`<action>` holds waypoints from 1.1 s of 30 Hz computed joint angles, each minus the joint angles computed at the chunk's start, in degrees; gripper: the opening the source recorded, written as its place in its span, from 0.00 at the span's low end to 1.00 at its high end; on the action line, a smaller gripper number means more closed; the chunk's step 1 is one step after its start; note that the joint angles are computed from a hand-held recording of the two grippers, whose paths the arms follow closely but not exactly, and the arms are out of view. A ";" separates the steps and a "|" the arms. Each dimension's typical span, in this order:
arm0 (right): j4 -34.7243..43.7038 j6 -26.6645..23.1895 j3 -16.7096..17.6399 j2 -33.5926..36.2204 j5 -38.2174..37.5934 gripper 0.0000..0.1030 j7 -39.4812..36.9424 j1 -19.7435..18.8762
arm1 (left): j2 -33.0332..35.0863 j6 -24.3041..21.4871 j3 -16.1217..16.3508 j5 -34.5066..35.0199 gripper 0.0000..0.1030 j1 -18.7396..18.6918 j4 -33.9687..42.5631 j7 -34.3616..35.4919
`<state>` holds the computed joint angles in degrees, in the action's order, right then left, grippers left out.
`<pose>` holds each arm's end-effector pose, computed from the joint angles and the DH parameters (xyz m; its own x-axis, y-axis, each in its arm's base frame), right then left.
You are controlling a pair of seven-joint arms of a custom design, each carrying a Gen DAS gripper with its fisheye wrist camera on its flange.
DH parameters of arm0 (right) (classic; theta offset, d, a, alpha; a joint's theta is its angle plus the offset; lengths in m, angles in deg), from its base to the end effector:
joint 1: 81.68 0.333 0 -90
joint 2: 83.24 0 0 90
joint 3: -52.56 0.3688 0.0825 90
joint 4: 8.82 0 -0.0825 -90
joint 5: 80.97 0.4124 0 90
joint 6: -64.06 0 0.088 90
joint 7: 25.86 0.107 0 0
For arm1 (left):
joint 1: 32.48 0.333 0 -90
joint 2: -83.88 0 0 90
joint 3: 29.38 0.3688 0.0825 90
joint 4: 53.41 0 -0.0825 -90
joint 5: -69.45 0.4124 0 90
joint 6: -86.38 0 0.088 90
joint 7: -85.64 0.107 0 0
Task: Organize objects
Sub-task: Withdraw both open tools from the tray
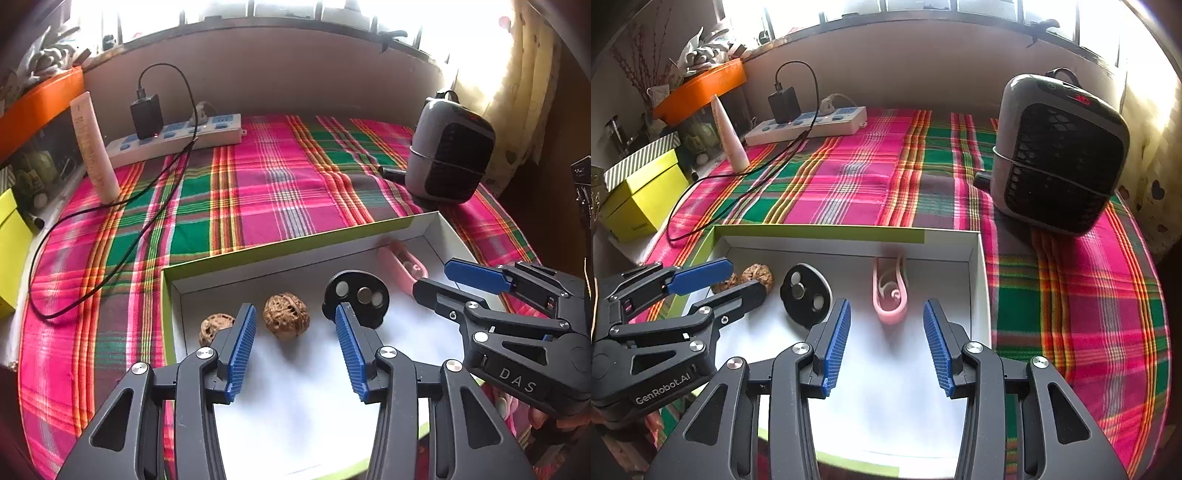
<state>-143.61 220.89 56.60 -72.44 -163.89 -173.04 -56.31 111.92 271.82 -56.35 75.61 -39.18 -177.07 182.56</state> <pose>0.4431 0.2941 0.2799 -0.2758 -0.9565 -0.0945 -0.7473 0.2753 -0.6048 0.5468 -0.3509 0.2886 -0.6635 -0.7434 0.0847 -0.6223 0.4854 -0.6142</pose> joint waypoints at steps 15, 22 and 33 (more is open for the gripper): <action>-1.45 -3.14 1.82 -2.17 0.09 0.41 3.29 2.09 | -2.92 3.25 -5.87 2.59 0.46 6.89 -5.79 -3.12; -2.58 -4.78 2.87 -3.34 -0.44 0.41 5.65 2.95 | -4.47 6.01 -8.94 6.95 0.46 11.30 -9.18 -6.73; -3.93 -7.77 4.59 -4.26 -0.72 0.41 7.82 4.87 | -7.06 10.11 -7.51 15.16 0.46 12.93 -14.00 -15.17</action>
